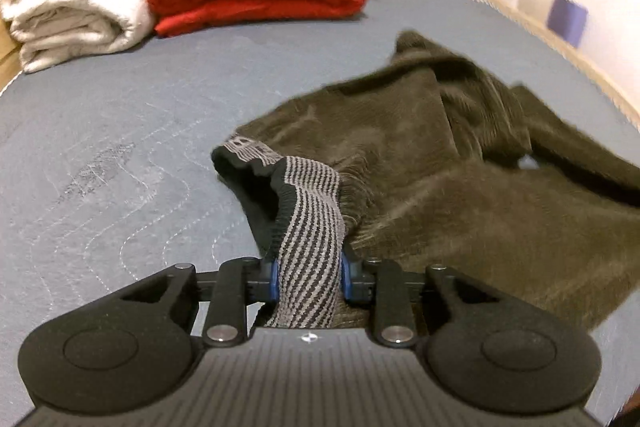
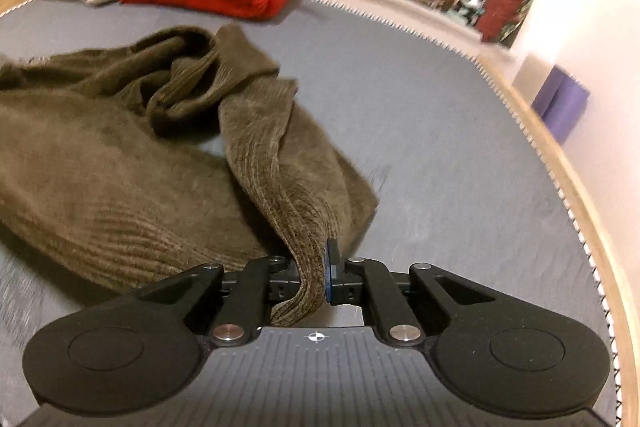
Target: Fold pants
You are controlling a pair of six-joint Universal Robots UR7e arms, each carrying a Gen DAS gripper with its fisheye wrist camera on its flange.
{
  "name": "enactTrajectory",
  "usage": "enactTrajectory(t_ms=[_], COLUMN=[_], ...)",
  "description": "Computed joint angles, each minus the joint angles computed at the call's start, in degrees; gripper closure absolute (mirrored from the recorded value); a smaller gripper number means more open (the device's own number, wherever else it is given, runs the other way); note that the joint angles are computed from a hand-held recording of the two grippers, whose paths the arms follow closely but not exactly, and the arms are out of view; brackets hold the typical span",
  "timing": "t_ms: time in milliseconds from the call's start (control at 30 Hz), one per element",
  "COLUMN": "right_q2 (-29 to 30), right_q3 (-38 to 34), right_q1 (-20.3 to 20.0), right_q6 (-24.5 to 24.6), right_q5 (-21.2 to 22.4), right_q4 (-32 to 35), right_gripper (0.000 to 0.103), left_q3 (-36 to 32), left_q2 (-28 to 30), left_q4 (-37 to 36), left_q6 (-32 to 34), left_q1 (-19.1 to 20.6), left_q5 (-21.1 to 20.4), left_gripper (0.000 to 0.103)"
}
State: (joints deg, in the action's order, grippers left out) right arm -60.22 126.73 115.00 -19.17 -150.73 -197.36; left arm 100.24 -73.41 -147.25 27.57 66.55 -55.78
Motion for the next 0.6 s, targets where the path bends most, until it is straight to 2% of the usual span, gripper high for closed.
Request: enactTrajectory(t_ms=[67, 100, 133, 167, 200, 233, 267, 333, 400, 500, 600], right_q2=[-2.04, -2.80, -2.93, -2.76, -2.24, -2.09, -2.30, -2.12, -1.30, -2.15, -3.03], right_q3=[0.69, 0.70, 0.33, 0.00, -0.31, -0.51, -0.70, -1.06, -1.44, -1.64, -1.51], right_q1=[-0.83, -1.39, -1.62, -1.66, -1.49, -1.37, -1.34, -1.19, -1.53, -2.57, -3.36], right_q6=[4.04, 6.45, 7.36, 6.60, 4.67, 3.29, 3.02, 2.53, -0.33, -0.60, -0.54], right_q5=[1.26, 1.71, 1.64, 1.39, 1.55, 2.47, 3.88, 5.64, 7.49, 10.98, 14.96], right_q4=[7.71, 11.58, 13.22, 12.47, 9.31, 6.37, 4.18, -0.14, -5.47, -5.95, -8.78], right_gripper=[0.093, 0.083, 0.071, 0.067, 0.058, 0.054, 0.054, 0.052, 0.051, 0.051, 0.051], left_q3=[0.42, 1.25, 1.92, 2.55, 2.99, 2.98, 2.72, 2.25, 1.80, 2.20, 3.05], left_q2=[0.89, 1.34, 1.85, 2.44, 2.56, 2.71, 2.81, 2.88, 3.19, 3.35, 3.57], left_q4=[0.96, -0.49, -2.80, -6.45, -9.15, -11.32, -12.83, -13.14, -11.39, -8.27, -6.76], left_q6=[2.47, 3.96, 5.45, 7.21, 8.00, 7.51, 6.21, 2.97, 0.55, -2.65, -3.12], left_q1=[-0.31, -0.57, -0.84, -1.29, -1.45, -1.63, -1.66, -1.82, -2.04, -2.46, -2.88], left_q5=[3.12, 5.40, 7.36, 9.16, 9.61, 9.42, 8.62, 6.27, 4.17, 0.10, -3.33], left_gripper=[0.062, 0.055, 0.054, 0.053, 0.048, 0.039, 0.037, 0.036, 0.036, 0.036, 0.037])
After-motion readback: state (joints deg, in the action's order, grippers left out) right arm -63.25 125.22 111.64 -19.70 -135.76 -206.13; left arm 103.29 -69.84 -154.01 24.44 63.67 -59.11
